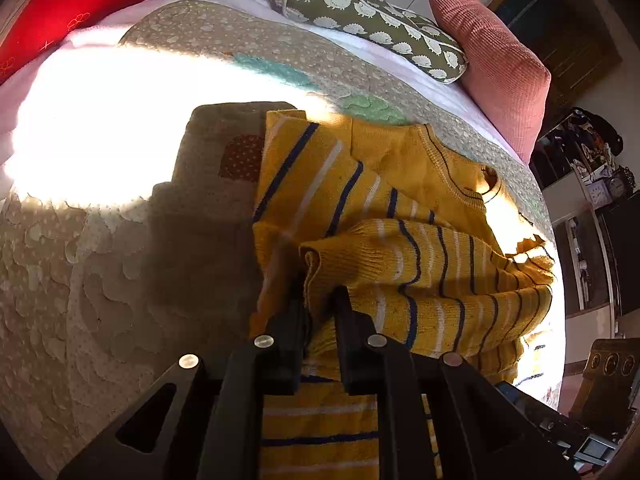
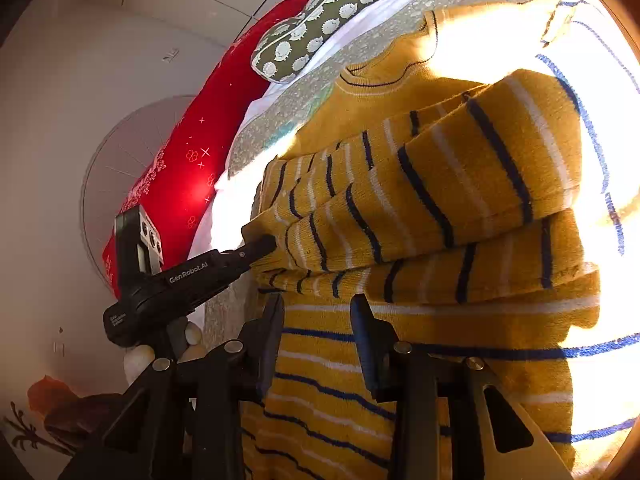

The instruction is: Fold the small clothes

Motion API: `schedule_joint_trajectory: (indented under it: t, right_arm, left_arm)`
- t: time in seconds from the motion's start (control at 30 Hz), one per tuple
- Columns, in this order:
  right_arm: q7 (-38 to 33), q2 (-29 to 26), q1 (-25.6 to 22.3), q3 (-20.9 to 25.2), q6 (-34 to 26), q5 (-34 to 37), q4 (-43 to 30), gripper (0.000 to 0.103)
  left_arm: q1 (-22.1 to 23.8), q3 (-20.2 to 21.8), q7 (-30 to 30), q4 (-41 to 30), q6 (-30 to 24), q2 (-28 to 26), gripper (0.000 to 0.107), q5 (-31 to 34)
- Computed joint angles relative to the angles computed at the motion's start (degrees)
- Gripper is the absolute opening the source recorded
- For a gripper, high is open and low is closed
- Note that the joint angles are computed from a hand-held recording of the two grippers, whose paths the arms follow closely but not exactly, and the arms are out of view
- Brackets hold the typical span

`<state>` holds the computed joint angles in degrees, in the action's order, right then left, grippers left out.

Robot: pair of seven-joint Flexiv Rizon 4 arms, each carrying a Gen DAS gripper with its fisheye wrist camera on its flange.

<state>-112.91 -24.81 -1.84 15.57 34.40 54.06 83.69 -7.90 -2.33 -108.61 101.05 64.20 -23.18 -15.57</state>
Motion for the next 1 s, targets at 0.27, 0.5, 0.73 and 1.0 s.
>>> schedule_joint_trajectory:
  t: [0.27, 0.5, 0.73, 1.0]
  right_arm:
    - [1.2, 7.3, -2.0, -7.4, 12.5, -10.2, 5.7, 0.038]
    - [4.4, 1.9, -3.1, -5.7, 15.2, -14.9, 0.8, 0.038]
    - [7.7, -7.7, -3.1, -1.4, 4.5, -15.1, -12.6, 0.038]
    - [16.1, -11.0, -3.0, -1.8, 2.8, -18.4, -13.1, 0.033]
  left_arm:
    - [-2.2, 4.8, -9.4, 1.8, 2.3, 3.1, 0.015, 6.4]
    - [-2.1, 4.0, -10.1, 0.5, 0.0, 3.2, 0.027, 9.5]
    - [-3.4, 3.8, -10.7, -3.9, -1.4, 0.6, 0.034, 12.3]
    - [-5.3, 5.5, -12.7, -7.7, -8.0, -1.6, 0.036, 19.4]
